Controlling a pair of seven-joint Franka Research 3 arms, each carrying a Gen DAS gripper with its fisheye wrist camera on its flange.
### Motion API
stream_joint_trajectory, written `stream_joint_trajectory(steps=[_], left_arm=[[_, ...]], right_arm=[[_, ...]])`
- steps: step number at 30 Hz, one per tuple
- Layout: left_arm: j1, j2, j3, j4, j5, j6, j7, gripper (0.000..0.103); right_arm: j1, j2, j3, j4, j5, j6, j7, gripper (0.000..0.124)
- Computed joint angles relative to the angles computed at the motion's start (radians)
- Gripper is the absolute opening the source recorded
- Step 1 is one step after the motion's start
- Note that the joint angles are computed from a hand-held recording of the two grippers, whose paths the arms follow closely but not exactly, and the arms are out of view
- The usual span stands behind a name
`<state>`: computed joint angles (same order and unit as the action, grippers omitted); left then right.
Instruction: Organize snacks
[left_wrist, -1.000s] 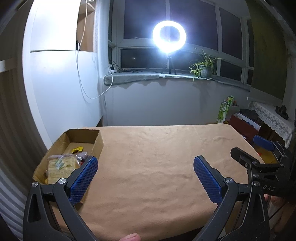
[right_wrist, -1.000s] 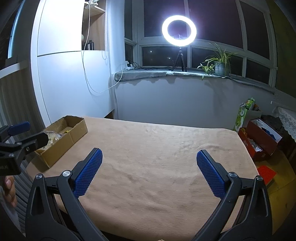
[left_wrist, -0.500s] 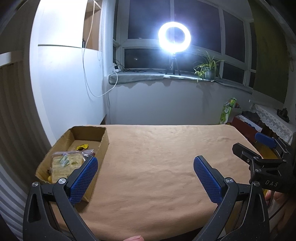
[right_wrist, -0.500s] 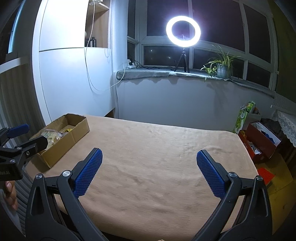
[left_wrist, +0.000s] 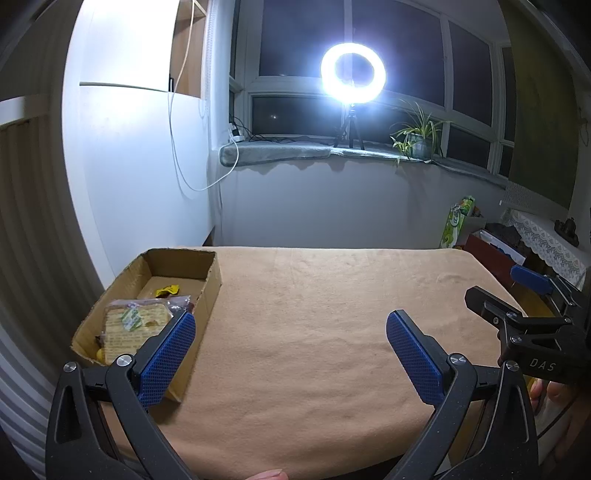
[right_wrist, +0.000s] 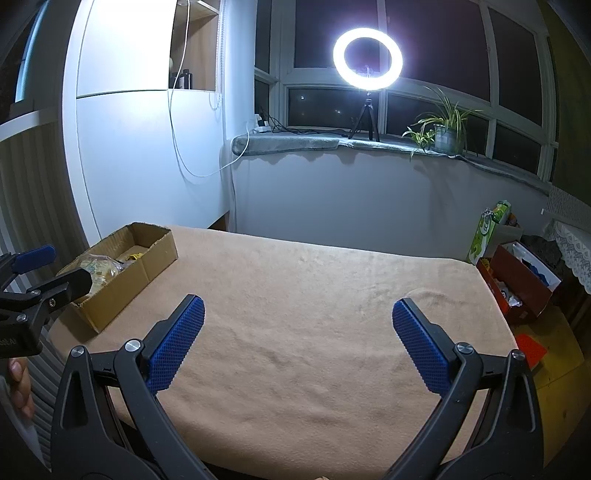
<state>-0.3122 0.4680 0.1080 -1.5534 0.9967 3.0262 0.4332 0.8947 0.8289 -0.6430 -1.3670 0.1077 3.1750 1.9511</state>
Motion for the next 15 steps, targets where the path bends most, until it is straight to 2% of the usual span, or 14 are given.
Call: stream_joint_trajectory(steps=[15], left_arm=[[-0.001,0.003,-0.001,0.003,-0.006,-0.004,0.010,0.103]], right_arm=[[-0.004,0.004,0.003,0.001,0.004,0.002,-0.004,0.103]])
